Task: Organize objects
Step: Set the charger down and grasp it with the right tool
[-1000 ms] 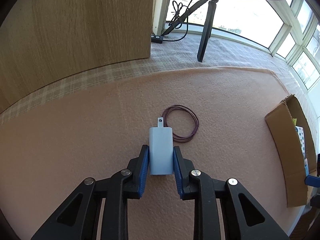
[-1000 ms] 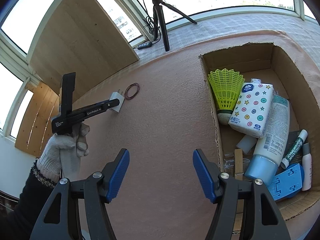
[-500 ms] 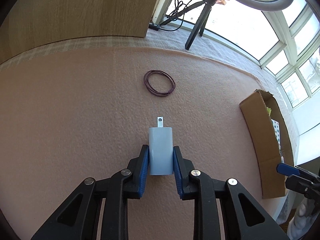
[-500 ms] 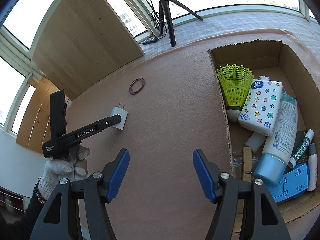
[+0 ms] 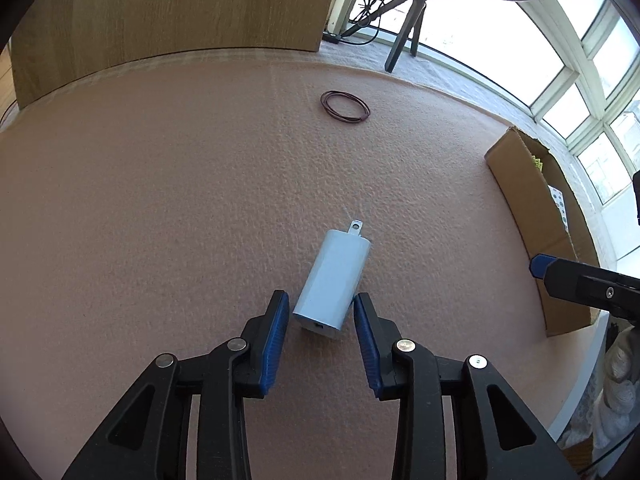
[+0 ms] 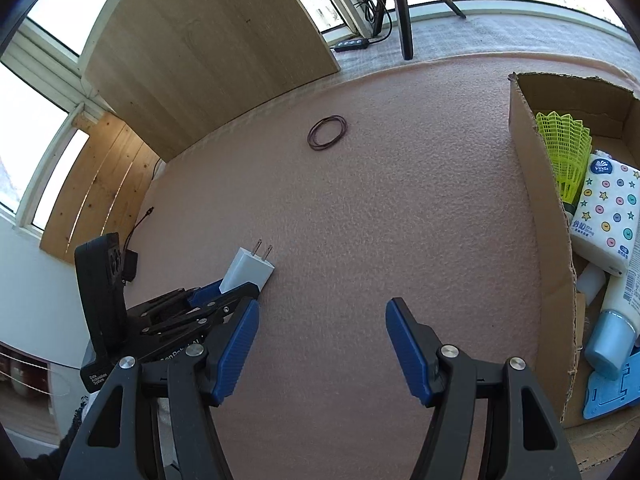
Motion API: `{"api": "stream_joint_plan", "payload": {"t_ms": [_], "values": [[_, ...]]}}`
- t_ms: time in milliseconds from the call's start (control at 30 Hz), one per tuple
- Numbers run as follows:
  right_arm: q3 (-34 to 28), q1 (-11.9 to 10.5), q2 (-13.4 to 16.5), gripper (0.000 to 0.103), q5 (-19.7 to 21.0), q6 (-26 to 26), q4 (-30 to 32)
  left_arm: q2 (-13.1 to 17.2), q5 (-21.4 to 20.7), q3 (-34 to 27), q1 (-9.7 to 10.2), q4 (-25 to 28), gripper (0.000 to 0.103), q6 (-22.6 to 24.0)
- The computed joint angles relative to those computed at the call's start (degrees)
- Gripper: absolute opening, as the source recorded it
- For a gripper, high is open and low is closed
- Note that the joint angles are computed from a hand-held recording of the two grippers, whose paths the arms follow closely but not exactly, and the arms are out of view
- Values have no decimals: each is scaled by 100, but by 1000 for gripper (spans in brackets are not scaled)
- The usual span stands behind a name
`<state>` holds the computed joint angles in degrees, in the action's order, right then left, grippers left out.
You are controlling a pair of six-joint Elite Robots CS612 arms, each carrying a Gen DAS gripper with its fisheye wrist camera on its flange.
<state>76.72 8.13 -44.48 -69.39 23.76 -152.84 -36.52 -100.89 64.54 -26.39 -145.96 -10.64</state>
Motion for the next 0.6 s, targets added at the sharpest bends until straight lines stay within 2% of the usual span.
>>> {"api": "stream_joint_plan", "payload": {"t_ms": [100,300,467,600], "values": [[-154,21,109,62,199,31,90,-49,-15,99,60,-232,44,-136],[-449,90,285,62,417,29,244,-49,39,63,88,-288,44,125],[-684,110,445,62,662,177,286,41,-244,-97,111,-94,44,424],[-939,111,619,62,898,345,367,82,-612,-149,131,-3,44,470]]}}
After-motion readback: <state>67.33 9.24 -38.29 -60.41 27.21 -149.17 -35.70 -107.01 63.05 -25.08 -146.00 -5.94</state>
